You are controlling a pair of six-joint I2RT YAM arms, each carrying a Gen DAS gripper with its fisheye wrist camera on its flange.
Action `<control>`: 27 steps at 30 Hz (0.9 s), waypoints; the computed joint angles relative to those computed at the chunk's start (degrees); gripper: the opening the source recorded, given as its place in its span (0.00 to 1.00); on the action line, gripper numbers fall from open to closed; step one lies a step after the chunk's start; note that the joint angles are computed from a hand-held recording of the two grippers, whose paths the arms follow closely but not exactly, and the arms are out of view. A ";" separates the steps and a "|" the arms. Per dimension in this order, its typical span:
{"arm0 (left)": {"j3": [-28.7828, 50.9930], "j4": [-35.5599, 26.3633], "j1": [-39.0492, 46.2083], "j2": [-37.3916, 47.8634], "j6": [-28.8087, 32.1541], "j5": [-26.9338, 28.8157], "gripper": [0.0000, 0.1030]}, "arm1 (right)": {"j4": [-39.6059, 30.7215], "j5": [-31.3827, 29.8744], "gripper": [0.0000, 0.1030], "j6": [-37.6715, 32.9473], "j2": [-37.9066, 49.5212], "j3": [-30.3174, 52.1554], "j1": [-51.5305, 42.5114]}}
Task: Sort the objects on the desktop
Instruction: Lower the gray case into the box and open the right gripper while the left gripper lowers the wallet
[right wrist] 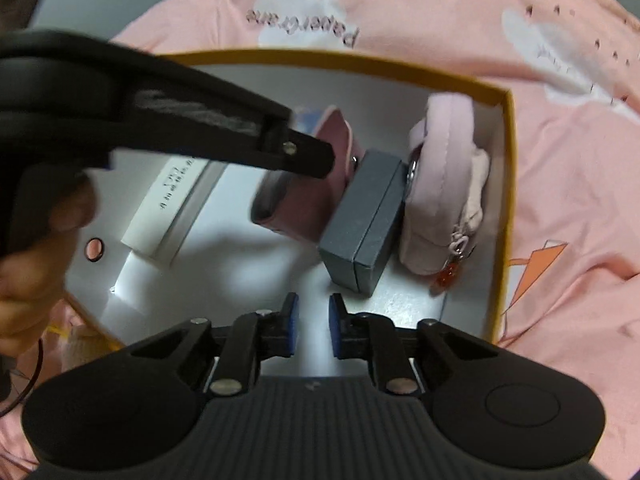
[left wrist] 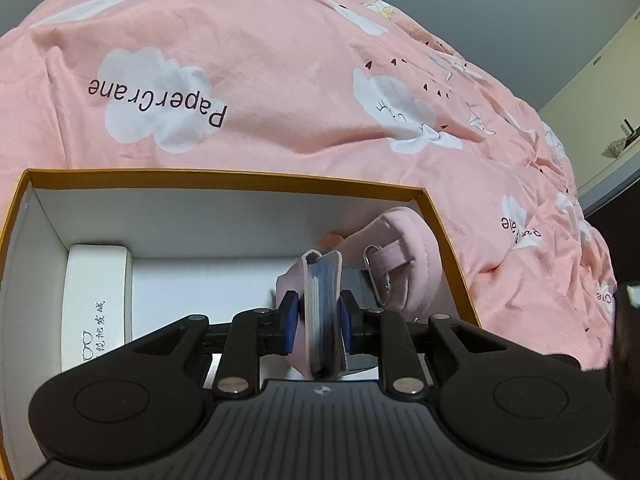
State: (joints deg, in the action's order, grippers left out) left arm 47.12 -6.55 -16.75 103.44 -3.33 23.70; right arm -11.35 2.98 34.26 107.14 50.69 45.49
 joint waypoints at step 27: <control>7.81 1.96 2.42 9.11 0.62 8.02 0.22 | 2.78 7.46 0.09 -1.94 1.38 1.07 -2.78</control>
State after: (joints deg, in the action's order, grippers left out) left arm 54.94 -4.59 -14.33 112.55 -2.72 31.72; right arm -8.57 10.44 32.32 108.52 51.75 42.71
